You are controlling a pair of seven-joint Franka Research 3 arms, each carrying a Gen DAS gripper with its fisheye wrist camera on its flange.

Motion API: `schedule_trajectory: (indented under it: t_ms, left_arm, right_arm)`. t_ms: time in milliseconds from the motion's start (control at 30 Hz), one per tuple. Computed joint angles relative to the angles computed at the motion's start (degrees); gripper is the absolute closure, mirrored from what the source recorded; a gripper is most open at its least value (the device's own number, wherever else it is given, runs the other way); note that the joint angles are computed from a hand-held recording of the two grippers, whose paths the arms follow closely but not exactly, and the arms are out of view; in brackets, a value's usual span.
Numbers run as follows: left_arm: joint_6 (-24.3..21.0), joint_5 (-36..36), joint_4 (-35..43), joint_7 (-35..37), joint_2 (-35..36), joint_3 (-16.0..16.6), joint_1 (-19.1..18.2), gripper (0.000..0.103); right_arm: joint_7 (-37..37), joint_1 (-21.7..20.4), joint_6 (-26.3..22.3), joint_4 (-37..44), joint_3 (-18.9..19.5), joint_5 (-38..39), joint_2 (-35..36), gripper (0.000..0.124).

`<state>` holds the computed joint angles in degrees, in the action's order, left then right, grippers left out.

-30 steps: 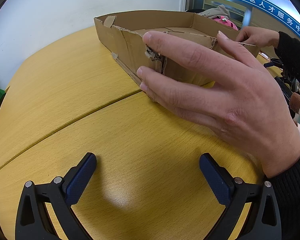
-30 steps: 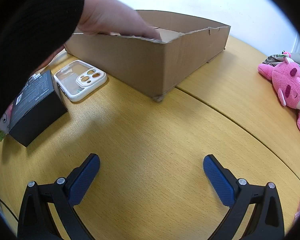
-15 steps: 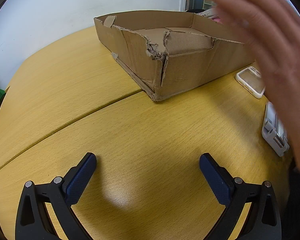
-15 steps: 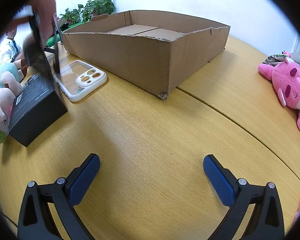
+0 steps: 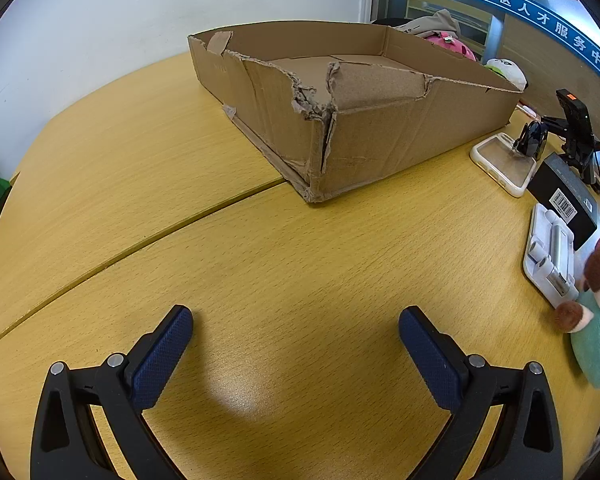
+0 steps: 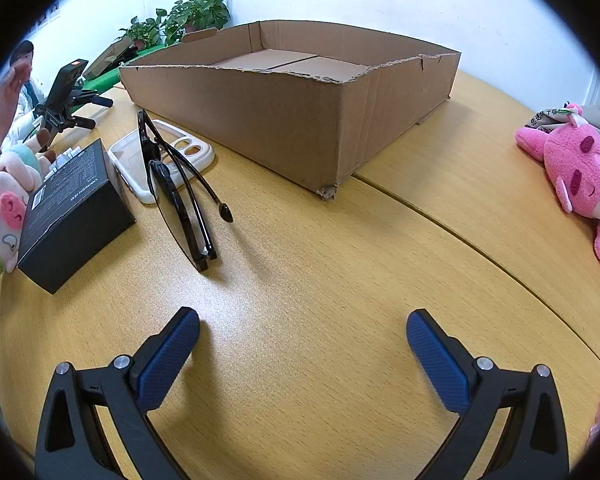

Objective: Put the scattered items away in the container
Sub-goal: 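Move both tools toward the plush pig lying beside the black box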

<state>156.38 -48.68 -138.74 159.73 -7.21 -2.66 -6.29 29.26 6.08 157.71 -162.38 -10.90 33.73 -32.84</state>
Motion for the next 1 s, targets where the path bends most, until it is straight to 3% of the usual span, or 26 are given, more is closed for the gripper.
schedule_trajectory:
  t_ms: [800, 1000]
  left_arm:
    - [-0.25, -0.04, -0.3, 0.31, -0.4, 0.4, -0.03, 0.0]
    - [3.34, -0.9, -2.52, -2.53, -1.13, -0.73, -1.67, 0.0]
  right_arm:
    - [0.2, -0.05, 0.06, -0.16, 0.14, -0.06, -0.17, 0.021]
    - [0.26, -0.02, 0.16, -0.2, 0.17, -0.08, -0.17, 0.021]
